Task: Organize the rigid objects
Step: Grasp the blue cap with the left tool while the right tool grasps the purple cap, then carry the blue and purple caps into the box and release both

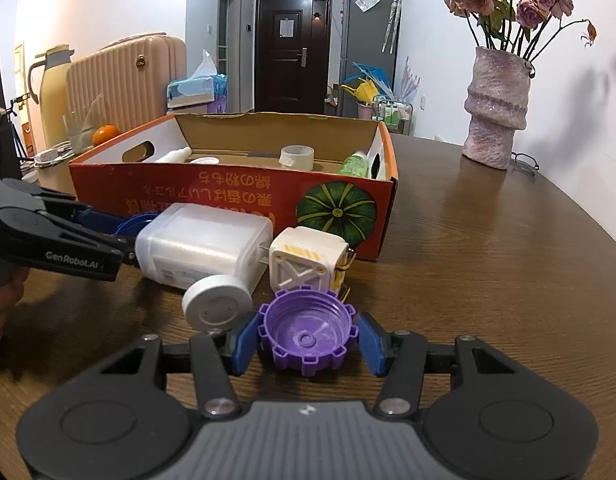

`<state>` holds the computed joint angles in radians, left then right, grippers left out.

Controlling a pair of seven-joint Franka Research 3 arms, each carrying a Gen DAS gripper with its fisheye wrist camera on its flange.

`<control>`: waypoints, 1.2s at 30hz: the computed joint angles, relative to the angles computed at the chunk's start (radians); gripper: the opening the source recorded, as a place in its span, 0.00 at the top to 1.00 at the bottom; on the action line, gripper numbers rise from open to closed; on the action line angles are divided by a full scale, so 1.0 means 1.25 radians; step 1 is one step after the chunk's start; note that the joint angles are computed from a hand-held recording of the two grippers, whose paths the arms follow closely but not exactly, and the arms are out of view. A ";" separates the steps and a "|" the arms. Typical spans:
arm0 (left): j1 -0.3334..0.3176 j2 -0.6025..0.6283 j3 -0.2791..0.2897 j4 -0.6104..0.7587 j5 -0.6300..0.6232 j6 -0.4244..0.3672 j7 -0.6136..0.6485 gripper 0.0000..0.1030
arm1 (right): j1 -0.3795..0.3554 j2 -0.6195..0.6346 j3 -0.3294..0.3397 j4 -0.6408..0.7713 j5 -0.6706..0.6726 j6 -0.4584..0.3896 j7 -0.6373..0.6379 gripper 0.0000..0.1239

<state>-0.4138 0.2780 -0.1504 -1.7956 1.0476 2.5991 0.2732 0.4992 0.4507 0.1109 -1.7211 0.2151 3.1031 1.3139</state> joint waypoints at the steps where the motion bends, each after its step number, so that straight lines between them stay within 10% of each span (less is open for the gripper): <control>1: -0.002 -0.002 0.000 -0.001 0.004 -0.004 0.000 0.47 | 0.003 -0.001 -0.004 -0.002 0.000 0.001 0.003 0.58; 9: -0.024 -0.078 -0.019 -0.068 0.106 -0.029 -0.154 0.47 | 0.039 -0.067 -0.047 -0.089 -0.020 0.042 0.045 0.58; 23: -0.057 -0.307 -0.183 -0.259 0.183 -0.230 -0.429 0.47 | 0.141 -0.303 -0.095 -0.358 0.003 0.181 0.018 0.58; 36: -0.067 -0.429 -0.269 -0.360 0.157 -0.326 -0.510 0.47 | 0.052 -0.414 0.090 -0.479 0.147 0.252 -0.096 0.58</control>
